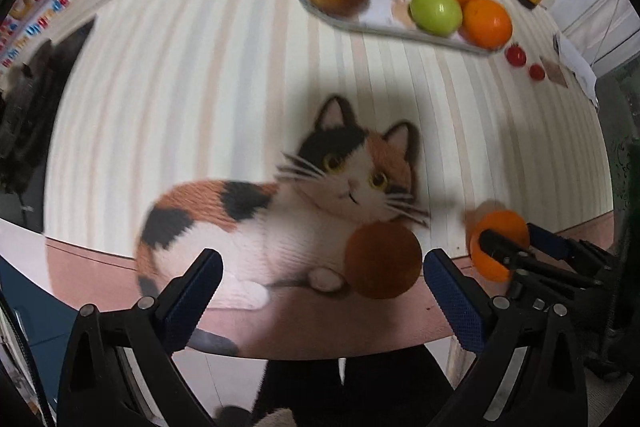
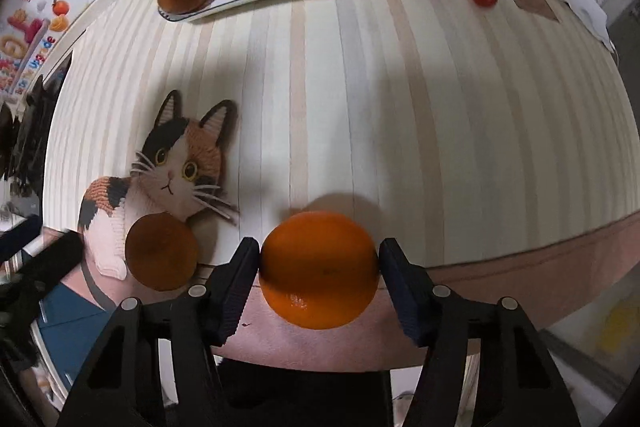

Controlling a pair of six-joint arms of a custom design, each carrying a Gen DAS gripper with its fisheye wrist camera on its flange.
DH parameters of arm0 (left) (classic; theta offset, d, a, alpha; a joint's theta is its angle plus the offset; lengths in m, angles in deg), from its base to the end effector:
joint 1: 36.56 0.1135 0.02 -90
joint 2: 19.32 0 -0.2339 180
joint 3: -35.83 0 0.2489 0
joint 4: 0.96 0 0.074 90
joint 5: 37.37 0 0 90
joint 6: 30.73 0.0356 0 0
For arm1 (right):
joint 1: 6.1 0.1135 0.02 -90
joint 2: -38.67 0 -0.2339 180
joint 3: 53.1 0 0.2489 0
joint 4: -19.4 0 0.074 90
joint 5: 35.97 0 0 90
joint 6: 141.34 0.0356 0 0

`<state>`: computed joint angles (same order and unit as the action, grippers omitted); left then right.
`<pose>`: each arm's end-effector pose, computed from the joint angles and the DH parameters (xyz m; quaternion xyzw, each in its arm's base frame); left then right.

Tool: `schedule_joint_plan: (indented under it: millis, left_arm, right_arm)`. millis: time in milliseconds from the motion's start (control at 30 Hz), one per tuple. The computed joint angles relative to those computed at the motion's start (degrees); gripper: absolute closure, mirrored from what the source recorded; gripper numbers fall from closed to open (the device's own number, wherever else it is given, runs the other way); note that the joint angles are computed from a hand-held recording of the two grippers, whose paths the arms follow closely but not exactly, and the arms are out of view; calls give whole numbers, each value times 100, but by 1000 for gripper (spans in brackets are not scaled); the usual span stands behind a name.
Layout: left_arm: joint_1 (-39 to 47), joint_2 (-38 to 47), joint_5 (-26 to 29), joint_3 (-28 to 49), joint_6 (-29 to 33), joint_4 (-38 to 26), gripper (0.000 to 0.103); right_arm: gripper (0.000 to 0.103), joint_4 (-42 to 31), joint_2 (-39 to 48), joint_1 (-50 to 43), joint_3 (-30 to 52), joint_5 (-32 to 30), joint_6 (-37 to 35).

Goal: Organize fruits
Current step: 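Grasp the small dark brown fruit with the left tool while the right tool grasps the orange, then carry the dark fruit and orange onto the deer plate and open both tools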

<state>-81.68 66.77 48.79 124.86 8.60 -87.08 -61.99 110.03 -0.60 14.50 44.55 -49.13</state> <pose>0.1891 -0.1865 0.2509 -0.0503 0.9964 -0.0217 0.0647 0.2013 0.0253 0.2101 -0.0321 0.9952 0.0852 0.0365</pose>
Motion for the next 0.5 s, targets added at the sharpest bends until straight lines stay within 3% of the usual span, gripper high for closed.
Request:
schedule_joint_plan:
  millis: [233, 267, 367, 400, 500]
  left_arm:
    - [68, 642, 648, -86, 384, 590, 0]
    - [69, 715, 715, -108, 444, 686, 4]
    - [92, 831, 870, -180, 517, 844, 41]
    - [121, 805, 979, -257, 519, 955, 48]
    - [66, 819, 855, -226, 510, 959, 50]
  right_arm:
    - [38, -169, -158, -620, -71, 191, -449]
    - [38, -170, -150, -690, -78, 179, -509]
    - [38, -183, -17, -814, -25, 89, -625]
    - [38, -186, 43, -836, 11, 89, -660]
    - [37, -142, 423, -887, 274, 27, -656]
